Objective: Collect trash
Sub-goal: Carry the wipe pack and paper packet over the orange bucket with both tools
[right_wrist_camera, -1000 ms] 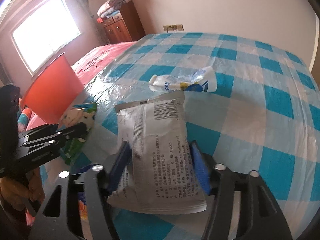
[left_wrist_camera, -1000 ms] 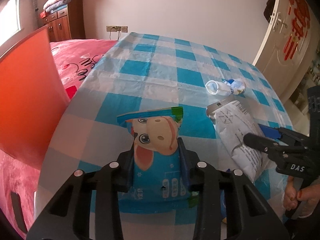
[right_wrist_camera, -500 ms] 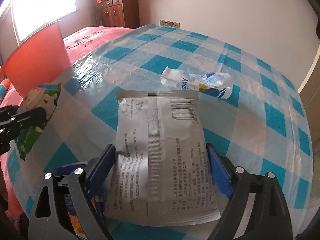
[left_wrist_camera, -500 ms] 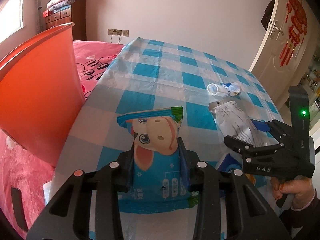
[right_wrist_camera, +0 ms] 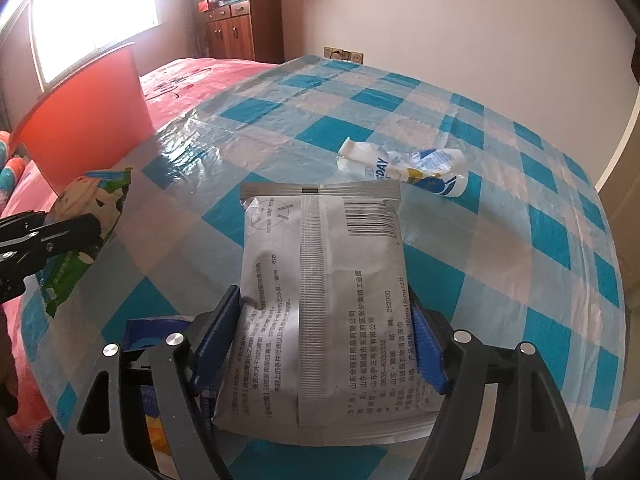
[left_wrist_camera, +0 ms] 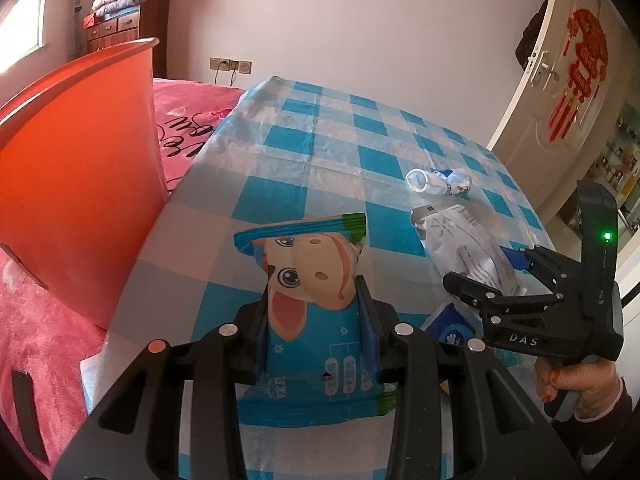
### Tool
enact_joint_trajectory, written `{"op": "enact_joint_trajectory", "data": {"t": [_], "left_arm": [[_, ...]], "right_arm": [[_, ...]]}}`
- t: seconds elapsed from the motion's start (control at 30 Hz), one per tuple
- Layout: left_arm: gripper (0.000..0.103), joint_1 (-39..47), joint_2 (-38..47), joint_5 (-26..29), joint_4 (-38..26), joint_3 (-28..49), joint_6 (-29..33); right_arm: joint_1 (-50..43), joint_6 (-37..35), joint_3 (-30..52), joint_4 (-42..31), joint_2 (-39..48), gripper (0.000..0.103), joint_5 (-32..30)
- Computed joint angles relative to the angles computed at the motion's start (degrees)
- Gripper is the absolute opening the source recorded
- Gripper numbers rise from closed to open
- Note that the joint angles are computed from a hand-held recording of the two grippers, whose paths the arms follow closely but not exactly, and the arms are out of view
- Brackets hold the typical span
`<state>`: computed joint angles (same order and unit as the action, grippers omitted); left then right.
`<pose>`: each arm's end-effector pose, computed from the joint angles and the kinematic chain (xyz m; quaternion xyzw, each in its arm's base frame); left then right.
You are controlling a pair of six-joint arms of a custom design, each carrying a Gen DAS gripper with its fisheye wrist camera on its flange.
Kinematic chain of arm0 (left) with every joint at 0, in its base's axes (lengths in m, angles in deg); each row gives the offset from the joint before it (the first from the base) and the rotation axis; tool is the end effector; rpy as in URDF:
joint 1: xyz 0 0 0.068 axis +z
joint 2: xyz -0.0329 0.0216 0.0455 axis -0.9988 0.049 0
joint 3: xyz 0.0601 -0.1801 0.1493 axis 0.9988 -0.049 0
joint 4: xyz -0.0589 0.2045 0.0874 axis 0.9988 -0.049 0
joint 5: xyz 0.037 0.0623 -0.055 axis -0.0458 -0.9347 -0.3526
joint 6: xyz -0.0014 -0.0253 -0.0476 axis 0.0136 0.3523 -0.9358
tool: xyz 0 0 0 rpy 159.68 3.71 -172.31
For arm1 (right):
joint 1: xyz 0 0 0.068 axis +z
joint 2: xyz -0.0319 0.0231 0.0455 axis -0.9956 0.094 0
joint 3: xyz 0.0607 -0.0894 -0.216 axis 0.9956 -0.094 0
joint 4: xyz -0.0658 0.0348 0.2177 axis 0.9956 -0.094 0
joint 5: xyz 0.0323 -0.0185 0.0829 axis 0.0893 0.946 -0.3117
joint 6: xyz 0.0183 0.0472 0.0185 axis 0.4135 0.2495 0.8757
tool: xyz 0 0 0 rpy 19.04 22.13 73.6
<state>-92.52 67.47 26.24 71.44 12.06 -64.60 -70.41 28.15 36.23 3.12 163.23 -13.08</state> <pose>0.3368 -0.0471 0.1329 0.2273 0.8993 -0.1892 0.3223 0.2547 0.0582 0.1046 0.0514 0.9412 0.0099 0.3337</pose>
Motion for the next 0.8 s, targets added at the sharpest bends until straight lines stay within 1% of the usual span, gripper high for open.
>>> {"op": "enact_joint_trajectory", "data": {"t": [0.2,0.43,0.67,0.8], "left_arm": [[0.038,1.25,-2.48,2.06,-0.6,-0.55,0.5],[0.038,2.59,-6.34,4.43,-0.89,-1.09,0.16],[0.038,5.59,-9.74,6.75,-0.91,-0.06,-1.01],[0.038,8.2,-10.87,8.0,-1.56,1.95,-2.12]], "right_arm": [[0.61,0.54,-0.06,-2.29,-5.1,0.076,0.52],[1.62,1.39,3.35,-7.55,-9.91,0.076,0.0],[3.4,1.86,11.5,-12.97,-10.14,0.076,-2.77],[4.95,1.84,17.95,-15.02,-8.06,0.077,-5.22]]}}
